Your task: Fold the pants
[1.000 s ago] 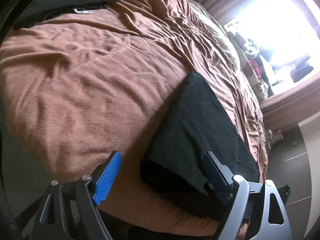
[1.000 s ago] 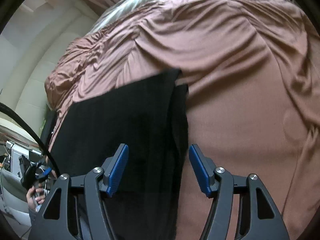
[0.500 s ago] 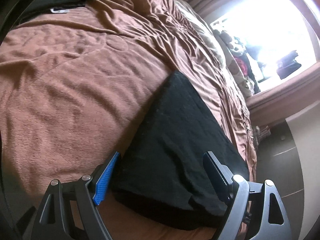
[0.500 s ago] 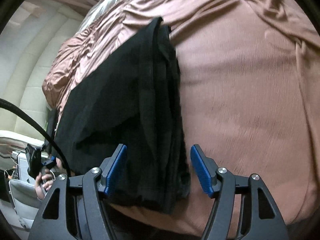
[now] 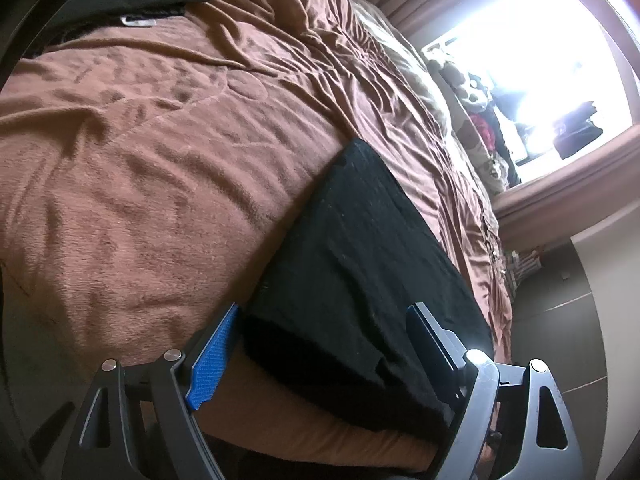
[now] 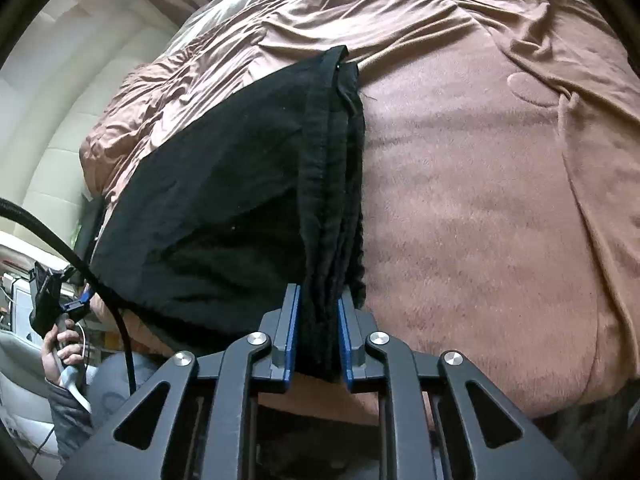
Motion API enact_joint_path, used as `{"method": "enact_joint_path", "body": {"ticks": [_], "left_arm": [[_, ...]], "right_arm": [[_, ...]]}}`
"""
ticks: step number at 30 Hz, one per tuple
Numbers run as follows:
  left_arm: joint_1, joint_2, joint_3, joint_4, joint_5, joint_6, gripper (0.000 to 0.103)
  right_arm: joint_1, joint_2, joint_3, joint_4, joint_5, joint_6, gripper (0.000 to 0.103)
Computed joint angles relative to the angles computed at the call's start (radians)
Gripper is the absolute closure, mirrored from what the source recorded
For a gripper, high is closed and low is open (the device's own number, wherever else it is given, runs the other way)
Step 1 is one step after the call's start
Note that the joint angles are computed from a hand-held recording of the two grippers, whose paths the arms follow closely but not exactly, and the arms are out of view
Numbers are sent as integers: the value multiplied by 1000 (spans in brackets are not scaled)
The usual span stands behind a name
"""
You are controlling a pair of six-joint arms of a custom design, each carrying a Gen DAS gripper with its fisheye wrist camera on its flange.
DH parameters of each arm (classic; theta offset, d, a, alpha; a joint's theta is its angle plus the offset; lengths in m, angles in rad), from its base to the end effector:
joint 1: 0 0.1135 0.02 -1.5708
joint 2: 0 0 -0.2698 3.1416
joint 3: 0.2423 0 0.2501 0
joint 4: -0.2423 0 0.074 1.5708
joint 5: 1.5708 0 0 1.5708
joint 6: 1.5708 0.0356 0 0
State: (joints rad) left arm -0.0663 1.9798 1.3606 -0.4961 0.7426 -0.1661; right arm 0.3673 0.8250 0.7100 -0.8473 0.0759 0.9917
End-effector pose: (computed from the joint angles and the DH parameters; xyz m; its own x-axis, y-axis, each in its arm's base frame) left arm 0.4015 -0.0508 0.1790 -0.9409 -0.0596 -0.3335 0.1927 0.7154 -0.6716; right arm 0.1387 0.0505 0.2536 -0.6849 0.6307 -0.3649 0.4671 0.7644 0.4444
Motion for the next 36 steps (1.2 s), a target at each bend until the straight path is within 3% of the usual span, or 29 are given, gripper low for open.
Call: {"method": "enact_joint_path", "body": {"ticks": [10, 14, 17, 27, 31, 34, 35, 36], "left_arm": [[4, 86, 62, 0, 19, 12, 18], [-5, 130, 84, 11, 31, -6, 19], [-19, 138, 78, 42, 28, -11, 22], [-32, 146, 79, 57, 34, -9, 61], [-29, 129, 66, 60, 35, -9, 80], [-27, 120, 63, 57, 36, -11, 87], [-27, 116, 60, 60, 37, -18, 87], [-26, 111, 56, 63, 40, -23, 89]], "right_arm": [[103, -22, 19, -53, 75, 136, 89], [152, 1, 64, -120, 123, 195, 78], [121, -36, 24, -94, 75, 222, 56], [19, -285, -229, 160, -162, 326, 37], [-59, -261, -289, 271, -219, 289, 36], [-125, -308, -349, 337, -219, 301, 37], [-143, -329, -364, 348, -218, 312, 38], [-162, -355, -378, 346, -205, 324, 48]]}}
